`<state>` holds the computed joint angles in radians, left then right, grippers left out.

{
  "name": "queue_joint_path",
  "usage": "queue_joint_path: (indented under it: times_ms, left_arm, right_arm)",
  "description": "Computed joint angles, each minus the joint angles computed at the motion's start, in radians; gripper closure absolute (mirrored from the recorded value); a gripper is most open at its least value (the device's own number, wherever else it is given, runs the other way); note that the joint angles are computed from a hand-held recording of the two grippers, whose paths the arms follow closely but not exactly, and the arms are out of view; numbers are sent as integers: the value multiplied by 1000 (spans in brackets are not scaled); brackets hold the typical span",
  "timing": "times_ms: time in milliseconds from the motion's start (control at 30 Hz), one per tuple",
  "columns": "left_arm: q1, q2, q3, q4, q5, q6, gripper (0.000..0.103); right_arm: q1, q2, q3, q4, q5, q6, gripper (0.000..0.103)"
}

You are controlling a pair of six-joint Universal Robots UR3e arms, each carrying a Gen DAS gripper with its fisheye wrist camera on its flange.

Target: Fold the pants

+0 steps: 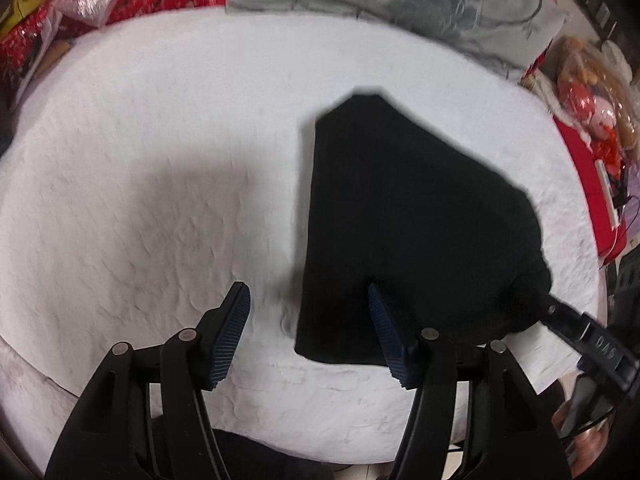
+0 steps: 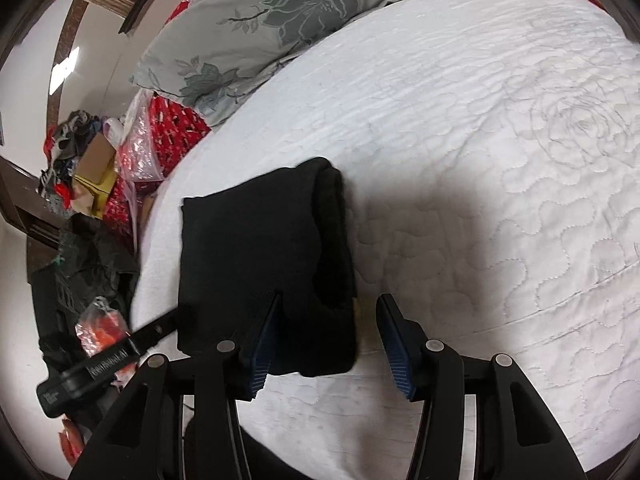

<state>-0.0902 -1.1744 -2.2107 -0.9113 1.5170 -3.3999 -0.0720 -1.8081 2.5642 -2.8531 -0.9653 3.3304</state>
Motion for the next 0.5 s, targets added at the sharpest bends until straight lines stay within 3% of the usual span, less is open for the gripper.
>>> queue_joint_path:
  times_ms: [67, 333, 500]
  left_arm:
    - [16, 25, -26, 12, -3, -11, 32]
    - [297, 285, 21, -229, -193, 152, 33]
    - [344, 206, 66, -268, -231, 206, 33]
  right_arm:
    - [11, 34, -7, -2, -14, -4, 52]
    - [-105, -119, -18, 143, 94, -34, 48]
    - [-112, -80, -67, 152, 109, -20, 42]
